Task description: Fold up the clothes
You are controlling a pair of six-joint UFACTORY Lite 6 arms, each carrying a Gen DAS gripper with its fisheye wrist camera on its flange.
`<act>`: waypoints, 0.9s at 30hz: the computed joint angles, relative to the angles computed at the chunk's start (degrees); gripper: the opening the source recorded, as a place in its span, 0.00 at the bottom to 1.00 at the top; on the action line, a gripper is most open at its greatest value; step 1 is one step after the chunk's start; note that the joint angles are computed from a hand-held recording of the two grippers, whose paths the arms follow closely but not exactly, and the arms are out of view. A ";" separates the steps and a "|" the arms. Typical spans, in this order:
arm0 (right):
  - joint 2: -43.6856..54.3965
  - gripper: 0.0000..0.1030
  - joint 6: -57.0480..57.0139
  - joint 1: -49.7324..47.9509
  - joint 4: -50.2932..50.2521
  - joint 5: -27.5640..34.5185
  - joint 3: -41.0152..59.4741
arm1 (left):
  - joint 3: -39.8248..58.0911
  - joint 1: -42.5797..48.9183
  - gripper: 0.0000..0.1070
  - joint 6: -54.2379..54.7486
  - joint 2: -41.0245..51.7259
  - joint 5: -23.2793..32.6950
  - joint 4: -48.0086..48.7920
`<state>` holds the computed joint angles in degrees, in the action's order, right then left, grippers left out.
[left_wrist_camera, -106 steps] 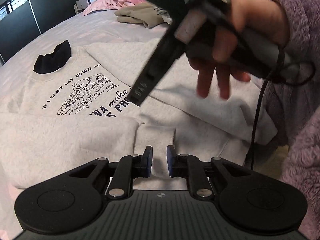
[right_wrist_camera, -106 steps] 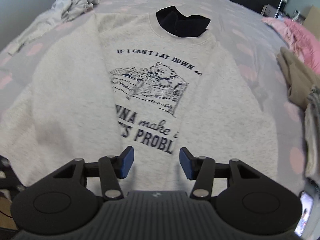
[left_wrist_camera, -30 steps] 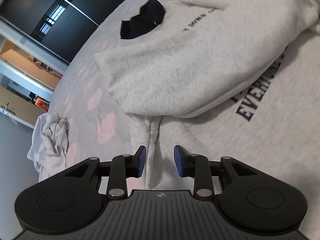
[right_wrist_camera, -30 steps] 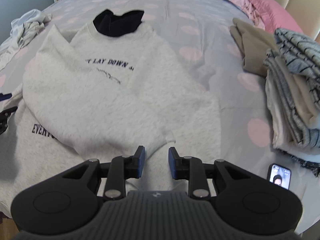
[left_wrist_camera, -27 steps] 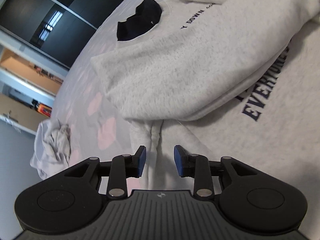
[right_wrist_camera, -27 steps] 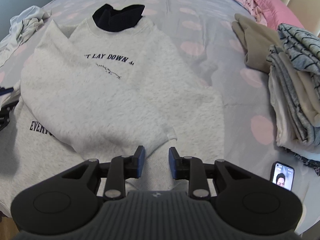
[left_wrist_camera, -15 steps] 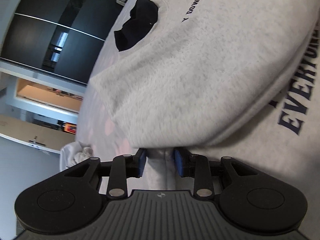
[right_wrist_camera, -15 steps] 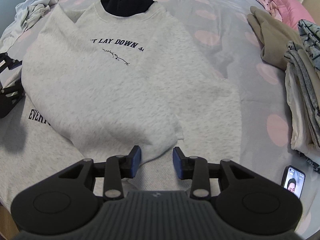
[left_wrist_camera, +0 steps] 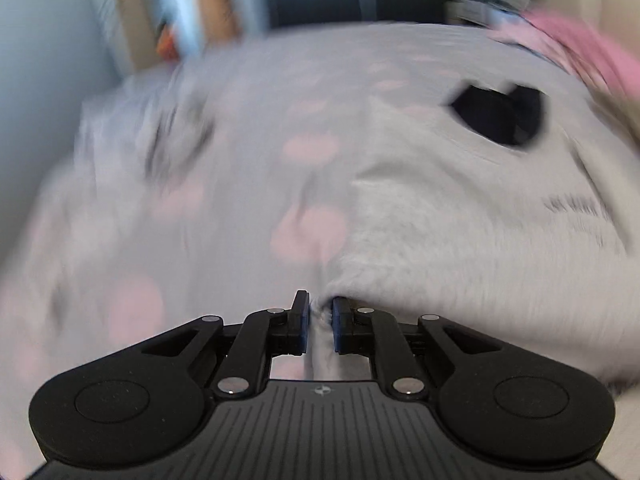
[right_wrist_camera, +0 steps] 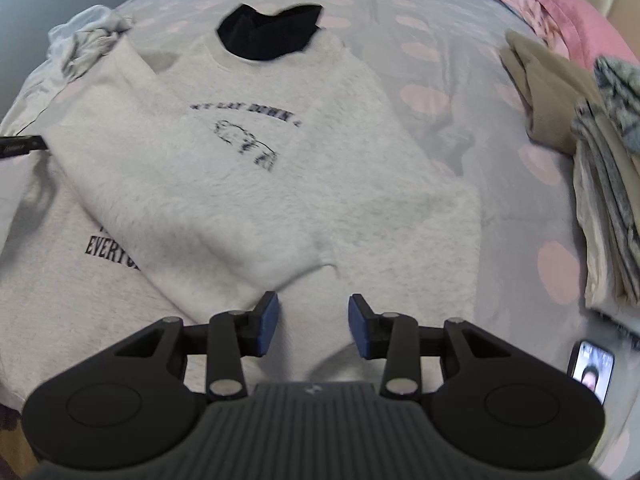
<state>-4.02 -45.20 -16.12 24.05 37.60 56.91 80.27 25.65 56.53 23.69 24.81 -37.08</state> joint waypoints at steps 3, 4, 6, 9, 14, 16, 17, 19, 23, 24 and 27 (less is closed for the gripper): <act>-1.49 0.41 -4.51 -0.68 2.98 0.43 -1.04 | 0.16 0.74 0.18 1.93 0.30 1.33 -0.54; -2.65 0.41 -6.34 -0.91 3.74 0.63 -1.84 | -1.40 0.30 0.20 3.28 -1.06 0.29 -0.44; -4.94 0.41 -9.92 -1.35 5.21 1.12 -3.36 | -4.31 -0.98 0.21 5.37 -3.54 -2.28 1.01; -9.10 0.41 -15.64 -0.76 6.12 2.08 -5.99 | -8.64 -2.87 0.21 8.65 -6.45 -6.66 4.21; -14.83 0.41 -20.86 3.74 5.22 0.39 -11.69 | -10.75 -4.95 0.21 7.62 -7.37 -10.05 10.35; -16.96 0.41 -19.43 7.43 0.08 -4.26 -15.58 | -10.66 -5.57 0.21 3.40 -6.83 -11.10 15.42; -17.82 0.41 -18.03 9.42 -3.19 -6.67 -17.53 | -10.56 -5.79 0.21 0.92 -6.44 -11.70 17.90; -19.34 0.41 -16.70 12.33 -8.45 -10.36 -21.33 | -9.61 -5.77 0.21 -2.23 -5.34 -11.60 19.92; -18.78 0.41 -11.10 16.25 -18.94 -17.93 -26.50 | -8.85 -5.54 0.21 -2.27 -4.35 -10.88 19.16; -17.45 0.41 -8.94 16.39 -21.20 -20.38 -27.05 | -8.96 -5.61 0.21 -1.93 -4.30 -11.05 18.91; -10.82 0.41 -10.47 14.43 -18.20 -23.73 -24.23 | -8.95 -5.88 0.21 -1.86 -3.96 -11.29 18.92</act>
